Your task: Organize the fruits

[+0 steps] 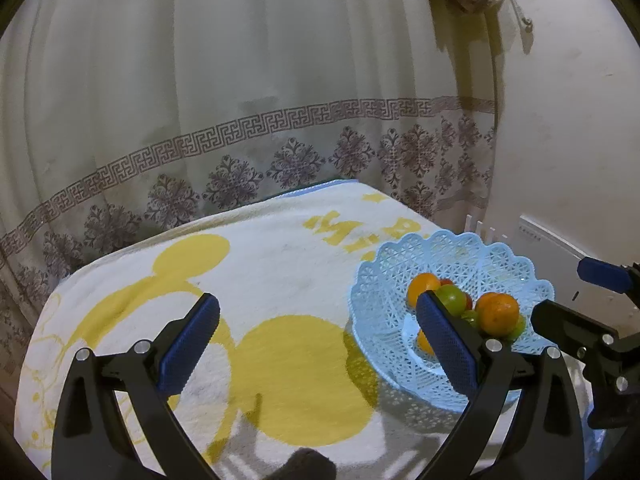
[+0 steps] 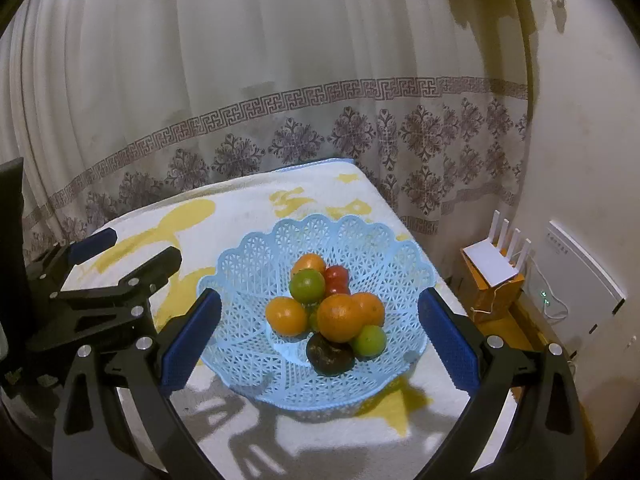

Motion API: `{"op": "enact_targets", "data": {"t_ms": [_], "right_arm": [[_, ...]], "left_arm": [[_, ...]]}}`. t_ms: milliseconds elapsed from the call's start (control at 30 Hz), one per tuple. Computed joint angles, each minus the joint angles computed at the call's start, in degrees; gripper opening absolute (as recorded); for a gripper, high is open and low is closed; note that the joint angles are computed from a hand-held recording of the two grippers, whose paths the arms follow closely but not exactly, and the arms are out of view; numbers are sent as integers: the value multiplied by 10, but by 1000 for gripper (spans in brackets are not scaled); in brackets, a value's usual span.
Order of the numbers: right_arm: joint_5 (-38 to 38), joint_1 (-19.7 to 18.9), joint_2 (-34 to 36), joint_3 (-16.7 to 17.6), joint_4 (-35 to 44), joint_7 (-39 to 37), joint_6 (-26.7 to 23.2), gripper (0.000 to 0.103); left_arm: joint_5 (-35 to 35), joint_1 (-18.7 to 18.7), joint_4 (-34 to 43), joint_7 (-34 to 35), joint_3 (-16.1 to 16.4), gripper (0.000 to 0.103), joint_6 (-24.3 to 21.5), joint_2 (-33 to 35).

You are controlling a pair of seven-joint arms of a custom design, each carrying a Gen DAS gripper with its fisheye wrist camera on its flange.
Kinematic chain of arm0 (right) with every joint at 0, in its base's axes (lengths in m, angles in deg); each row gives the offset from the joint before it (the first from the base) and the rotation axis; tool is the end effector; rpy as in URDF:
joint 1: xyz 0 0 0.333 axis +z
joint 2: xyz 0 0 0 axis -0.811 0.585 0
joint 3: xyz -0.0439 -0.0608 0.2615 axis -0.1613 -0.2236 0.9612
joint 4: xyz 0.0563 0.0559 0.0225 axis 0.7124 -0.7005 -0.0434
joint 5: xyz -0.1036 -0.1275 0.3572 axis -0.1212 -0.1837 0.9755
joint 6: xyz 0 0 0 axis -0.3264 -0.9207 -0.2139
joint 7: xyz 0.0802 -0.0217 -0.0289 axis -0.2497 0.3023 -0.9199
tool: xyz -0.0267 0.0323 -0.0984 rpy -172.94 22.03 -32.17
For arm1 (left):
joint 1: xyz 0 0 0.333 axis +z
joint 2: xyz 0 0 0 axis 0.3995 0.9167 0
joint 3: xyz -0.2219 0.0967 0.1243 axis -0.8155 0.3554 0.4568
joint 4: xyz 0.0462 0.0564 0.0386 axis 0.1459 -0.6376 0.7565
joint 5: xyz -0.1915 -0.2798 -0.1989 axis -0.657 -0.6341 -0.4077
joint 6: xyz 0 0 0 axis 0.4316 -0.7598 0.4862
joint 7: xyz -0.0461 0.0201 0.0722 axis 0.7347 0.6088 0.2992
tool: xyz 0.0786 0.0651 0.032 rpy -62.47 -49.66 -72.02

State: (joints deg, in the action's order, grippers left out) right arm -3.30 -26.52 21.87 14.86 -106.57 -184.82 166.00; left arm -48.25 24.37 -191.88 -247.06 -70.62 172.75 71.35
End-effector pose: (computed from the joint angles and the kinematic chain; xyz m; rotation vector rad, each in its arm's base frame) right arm 0.5124 0.3445 0.4447 -1.3080 1.8738 -0.8324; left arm 0.6196 -0.0659 0.4429 -1.0285 2.0853 -1.0955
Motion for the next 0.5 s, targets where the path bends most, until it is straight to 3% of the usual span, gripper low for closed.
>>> {"op": "enact_targets", "data": {"t_ms": [200, 500], "right_arm": [[1, 0, 2, -1, 1, 0, 3, 100], [10, 10, 22, -3, 24, -30, -19, 100]], "left_arm": [[35, -3, 4, -29, -6, 98, 34, 14], [45, 6, 4, -34, -17, 98, 39, 17]]}}
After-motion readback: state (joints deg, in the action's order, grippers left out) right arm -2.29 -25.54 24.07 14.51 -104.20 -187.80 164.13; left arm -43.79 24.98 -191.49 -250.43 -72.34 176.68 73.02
